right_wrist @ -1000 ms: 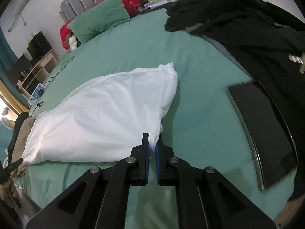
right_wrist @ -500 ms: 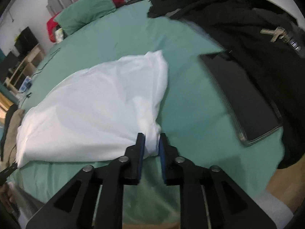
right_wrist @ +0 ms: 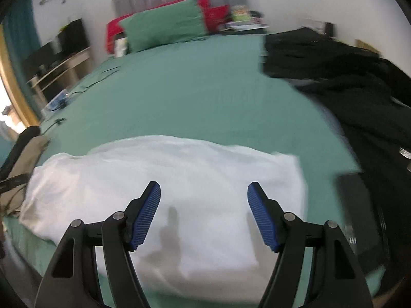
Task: Fold large clothes
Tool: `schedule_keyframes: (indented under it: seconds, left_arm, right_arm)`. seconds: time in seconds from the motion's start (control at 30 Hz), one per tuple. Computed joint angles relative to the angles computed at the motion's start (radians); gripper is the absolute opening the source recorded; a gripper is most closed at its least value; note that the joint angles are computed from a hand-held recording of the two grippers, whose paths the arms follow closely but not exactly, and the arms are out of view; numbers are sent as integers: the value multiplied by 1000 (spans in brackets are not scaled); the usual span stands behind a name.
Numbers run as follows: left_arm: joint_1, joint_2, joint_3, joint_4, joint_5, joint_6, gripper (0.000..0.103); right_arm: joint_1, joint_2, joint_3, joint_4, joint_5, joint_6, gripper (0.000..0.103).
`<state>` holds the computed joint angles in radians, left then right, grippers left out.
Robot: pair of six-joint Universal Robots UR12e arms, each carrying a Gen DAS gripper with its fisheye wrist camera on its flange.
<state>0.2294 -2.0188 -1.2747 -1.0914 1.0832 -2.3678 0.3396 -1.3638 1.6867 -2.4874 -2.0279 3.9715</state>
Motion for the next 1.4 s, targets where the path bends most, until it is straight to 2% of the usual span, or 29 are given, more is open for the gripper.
schedule_keyframes:
  seconds: [0.13, 0.2, 0.27, 0.37, 0.43, 0.5, 0.57, 0.63, 0.7, 0.8, 0.87, 0.93, 0.97, 1.07, 1.1, 1.13, 1.2, 1.23, 1.33, 1.4]
  left_arm:
    - [-63, -26, 25, -39, 26, 25, 53]
    - [-89, -52, 58, -79, 48, 31, 53]
    - [-118, -76, 87, -110, 101, 39, 53]
    - [-150, -105, 101, -96, 173, 40, 53]
    - [-159, -115, 95, -36, 170, 24, 59]
    - [-165, -131, 112, -2, 174, 17, 59]
    - [-169, -152, 148, 5, 182, -28, 59]
    - [-163, -168, 178, 36, 200, -108, 59]
    - [-137, -174, 205, 43, 169, -177, 59]
    - [-98, -158, 187, 84, 157, -229, 59]
    - [-61, -136, 152, 103, 143, -235, 59]
    - [-36, -133, 149, 49, 151, -202, 59]
    - [-27, -134, 147, 27, 165, -184, 59]
    - [-8, -128, 105, 48, 258, -183, 59]
    - [0, -132, 105, 37, 265, -187, 60]
    - [14, -130, 98, 44, 231, -191, 61]
    - [13, -119, 85, 67, 268, -184, 62]
    - [13, -113, 82, 66, 277, -199, 62]
    - [14, -90, 62, 101, 292, -250, 62]
    - [24, -61, 30, 139, 248, -253, 62]
  right_arm:
    - [-43, 46, -26, -15, 109, -32, 70]
    - [-53, 50, -19, -8, 137, -10, 70]
    - [-57, 44, -5, -3, 139, -2, 70]
    - [-57, 30, 15, 4, 126, 7, 70]
    - [-58, 22, 23, 12, 116, 35, 70]
    - [-67, 11, 41, 4, 129, 69, 70]
    - [-73, 6, 49, -13, 140, 91, 70]
    - [-70, 10, 44, -23, 135, 97, 70]
    - [-63, 16, 33, -19, 121, 79, 70]
    - [-49, 25, 17, -23, 97, 50, 70]
    - [-41, 28, 12, -33, 83, 24, 70]
    - [-33, 31, 12, -65, 87, 6, 70]
    - [-28, 33, 13, -89, 95, 4, 70]
    - [-9, 47, -4, -103, 105, -7, 70]
    - [-1, 56, -20, -82, 100, -25, 70]
    - [6, 65, -37, -50, 91, -42, 70]
    - [23, 92, -86, 71, 64, -73, 70]
    - [21, 95, -91, 99, 80, -71, 70]
    - [22, 95, -88, 110, 81, -43, 71]
    - [31, 87, -92, 134, 46, -17, 71]
